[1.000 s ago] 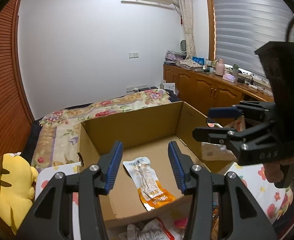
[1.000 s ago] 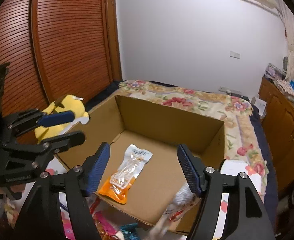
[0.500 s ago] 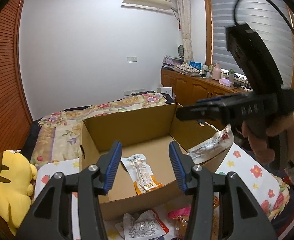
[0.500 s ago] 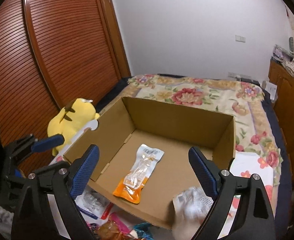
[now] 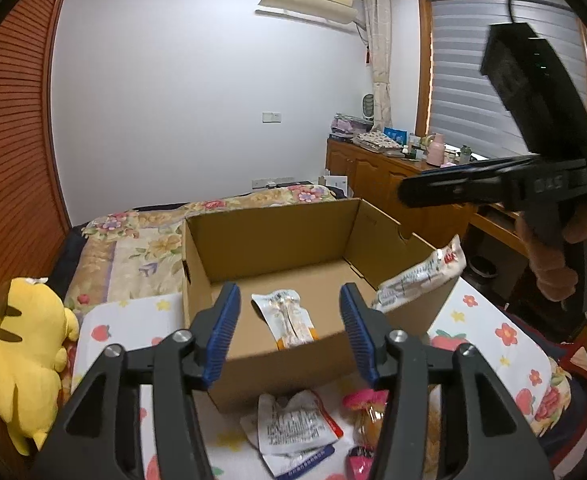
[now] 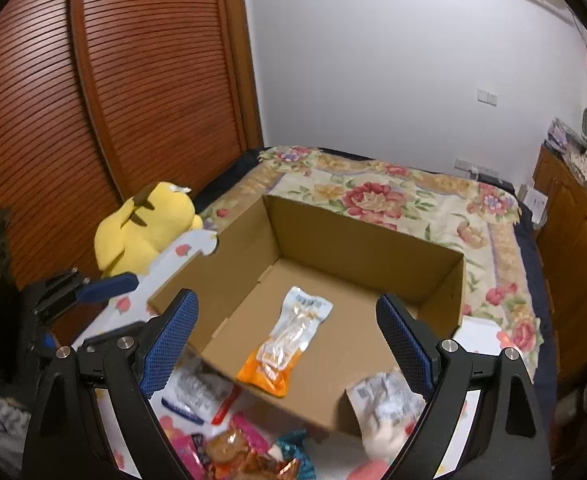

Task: Organize snacks
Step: 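Move both tools back to the snack pile beside the box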

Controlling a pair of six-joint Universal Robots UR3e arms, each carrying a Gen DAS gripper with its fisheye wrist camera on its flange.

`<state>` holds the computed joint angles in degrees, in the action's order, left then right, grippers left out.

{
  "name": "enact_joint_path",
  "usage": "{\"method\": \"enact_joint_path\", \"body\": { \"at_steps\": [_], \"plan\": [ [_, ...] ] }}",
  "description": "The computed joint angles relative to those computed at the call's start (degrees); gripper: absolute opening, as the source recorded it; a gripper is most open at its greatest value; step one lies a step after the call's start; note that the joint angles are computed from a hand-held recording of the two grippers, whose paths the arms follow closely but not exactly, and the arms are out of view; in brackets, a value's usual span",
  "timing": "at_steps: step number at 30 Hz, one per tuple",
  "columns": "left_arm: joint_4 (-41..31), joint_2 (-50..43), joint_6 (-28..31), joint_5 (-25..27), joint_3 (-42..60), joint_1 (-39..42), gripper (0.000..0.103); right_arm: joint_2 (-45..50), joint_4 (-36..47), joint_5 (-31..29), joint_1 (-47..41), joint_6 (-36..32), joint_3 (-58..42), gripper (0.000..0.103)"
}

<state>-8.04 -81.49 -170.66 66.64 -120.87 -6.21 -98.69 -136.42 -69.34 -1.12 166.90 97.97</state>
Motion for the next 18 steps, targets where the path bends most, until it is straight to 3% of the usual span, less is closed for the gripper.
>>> {"method": "enact_joint_path", "body": {
  "at_steps": [8,16,18],
  "plan": [
    [2.42,8.65,3.34,-5.89,-11.57,4.35,0.077,-13.61,-1.98,-2.06,-1.16,-1.51,13.82,0.092],
    [0.85,15.78,7.8,-8.46,-20.86,6.69,0.077,-30.71,-3.56,-2.15,-4.65,0.79,31.8,0.092],
    [2.3,16.59,7.88,-7.97,-23.22,6.29,0.077,-33.43,-4.37,-4.75,-2.92,2.01,35.23,0.092]
  ]
}}
